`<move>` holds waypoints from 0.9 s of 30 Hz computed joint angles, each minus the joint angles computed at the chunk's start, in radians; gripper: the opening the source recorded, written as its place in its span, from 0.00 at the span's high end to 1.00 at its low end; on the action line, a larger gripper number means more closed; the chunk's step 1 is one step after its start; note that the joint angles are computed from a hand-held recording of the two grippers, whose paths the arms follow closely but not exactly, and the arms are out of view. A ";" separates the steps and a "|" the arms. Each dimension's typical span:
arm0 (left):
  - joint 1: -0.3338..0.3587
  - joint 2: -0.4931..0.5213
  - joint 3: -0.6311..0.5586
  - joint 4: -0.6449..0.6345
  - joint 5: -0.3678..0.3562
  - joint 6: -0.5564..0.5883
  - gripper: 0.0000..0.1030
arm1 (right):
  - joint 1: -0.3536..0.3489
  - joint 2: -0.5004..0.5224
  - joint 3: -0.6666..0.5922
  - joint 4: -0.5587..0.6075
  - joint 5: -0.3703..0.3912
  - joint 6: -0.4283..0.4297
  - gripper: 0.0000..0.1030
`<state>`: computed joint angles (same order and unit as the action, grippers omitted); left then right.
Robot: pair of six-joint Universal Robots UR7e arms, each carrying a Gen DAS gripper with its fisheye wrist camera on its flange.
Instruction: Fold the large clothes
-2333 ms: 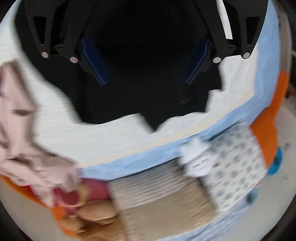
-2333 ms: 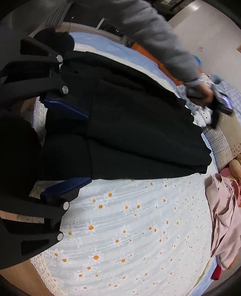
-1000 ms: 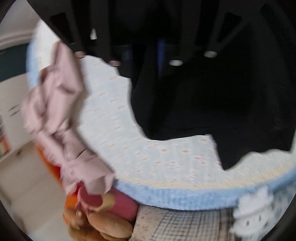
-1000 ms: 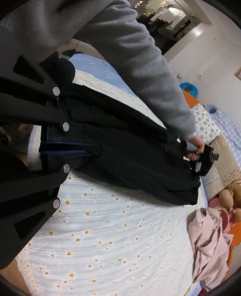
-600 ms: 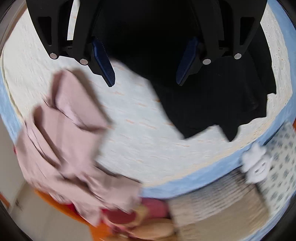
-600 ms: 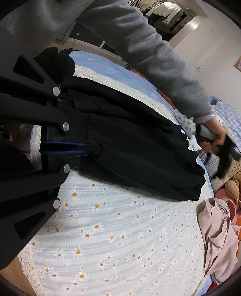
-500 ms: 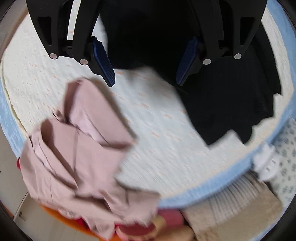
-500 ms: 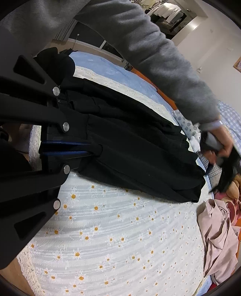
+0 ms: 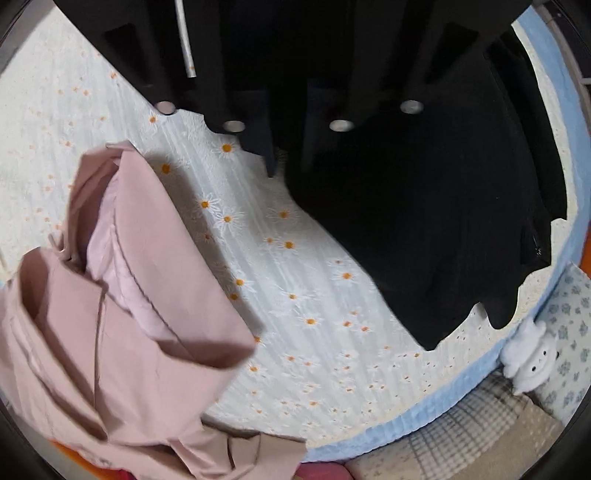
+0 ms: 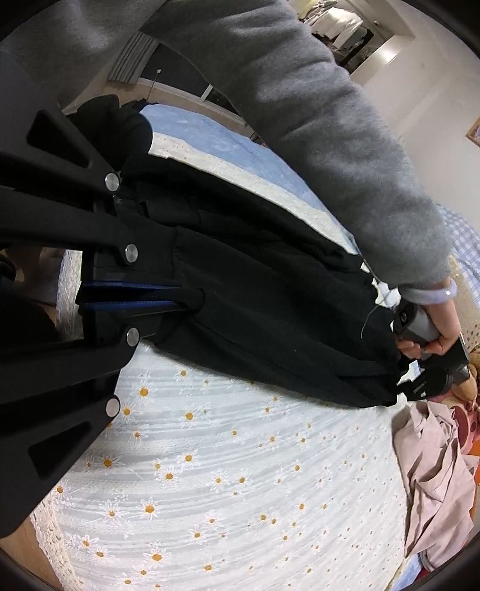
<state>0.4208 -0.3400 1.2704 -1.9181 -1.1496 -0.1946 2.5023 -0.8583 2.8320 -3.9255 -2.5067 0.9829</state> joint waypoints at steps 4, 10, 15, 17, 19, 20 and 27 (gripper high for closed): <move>0.080 -0.040 -0.038 0.007 -0.224 0.028 0.88 | 0.030 -0.115 -0.041 0.182 -0.015 -0.029 0.94; 0.267 -0.149 -0.061 -0.042 -0.641 0.097 0.91 | 0.021 -0.243 -0.137 0.460 0.032 -0.156 0.94; 0.409 -0.212 -0.059 -0.061 -0.814 0.162 0.93 | 0.005 -0.259 -0.248 0.659 0.082 -0.263 0.94; 0.470 -0.228 -0.039 -0.089 -0.896 0.169 0.93 | -0.004 -0.239 -0.283 0.682 0.107 -0.304 0.94; 0.527 -0.218 -0.044 -0.112 -0.924 0.160 0.93 | -0.020 -0.207 -0.323 0.708 0.133 -0.337 0.94; 0.544 -0.212 -0.053 -0.110 -0.918 0.153 0.93 | -0.026 -0.194 -0.337 0.714 0.140 -0.345 0.94; 0.641 -0.187 -0.069 -0.097 -0.787 0.095 0.91 | -0.115 -0.099 -0.399 0.727 0.231 -0.409 0.93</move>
